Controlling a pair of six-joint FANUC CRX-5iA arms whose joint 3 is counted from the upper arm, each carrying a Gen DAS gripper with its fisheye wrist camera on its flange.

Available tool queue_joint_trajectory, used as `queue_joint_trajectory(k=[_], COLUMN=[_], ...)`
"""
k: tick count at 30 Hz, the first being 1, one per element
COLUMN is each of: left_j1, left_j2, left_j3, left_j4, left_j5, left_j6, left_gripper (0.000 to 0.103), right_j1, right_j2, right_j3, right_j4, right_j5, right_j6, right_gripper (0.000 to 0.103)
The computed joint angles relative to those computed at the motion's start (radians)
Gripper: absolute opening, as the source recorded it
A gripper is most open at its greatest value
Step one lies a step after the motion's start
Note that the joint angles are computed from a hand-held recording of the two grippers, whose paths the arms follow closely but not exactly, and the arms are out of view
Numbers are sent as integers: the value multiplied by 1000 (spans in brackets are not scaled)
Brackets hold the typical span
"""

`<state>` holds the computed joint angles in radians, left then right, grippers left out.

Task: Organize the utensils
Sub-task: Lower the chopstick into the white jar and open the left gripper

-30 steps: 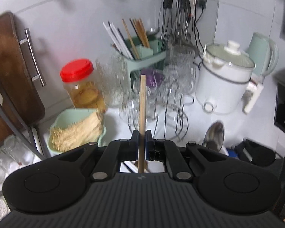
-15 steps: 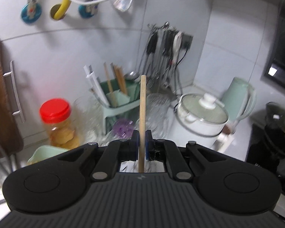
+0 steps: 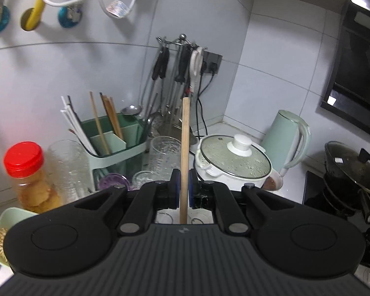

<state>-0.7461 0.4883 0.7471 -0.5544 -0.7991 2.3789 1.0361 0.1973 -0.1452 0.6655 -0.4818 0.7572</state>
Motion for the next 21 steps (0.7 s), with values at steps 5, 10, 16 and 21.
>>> queue_joint_trajectory(k=[5,10,16,21], left_j1=[-14,-12,-48,-48], left_j2=[8,-4,-23,-36], left_j3=[-23,-63,-66,-48], left_j4=[-59,-69,-99,14], left_j5=[6,9,-73,-158], left_j6=[39,92,121,35], left_gripper=[7,7,7,7], right_j1=[-3,-6,-6,-6], right_j2=[1,6,7,9], right_j3=[1,6,10,13], right_j4=[-6,-11,-13,-14], right_j5=[8,12,11,9], right_j6=[11,18,22,23], right_gripper=[91,91,91,91])
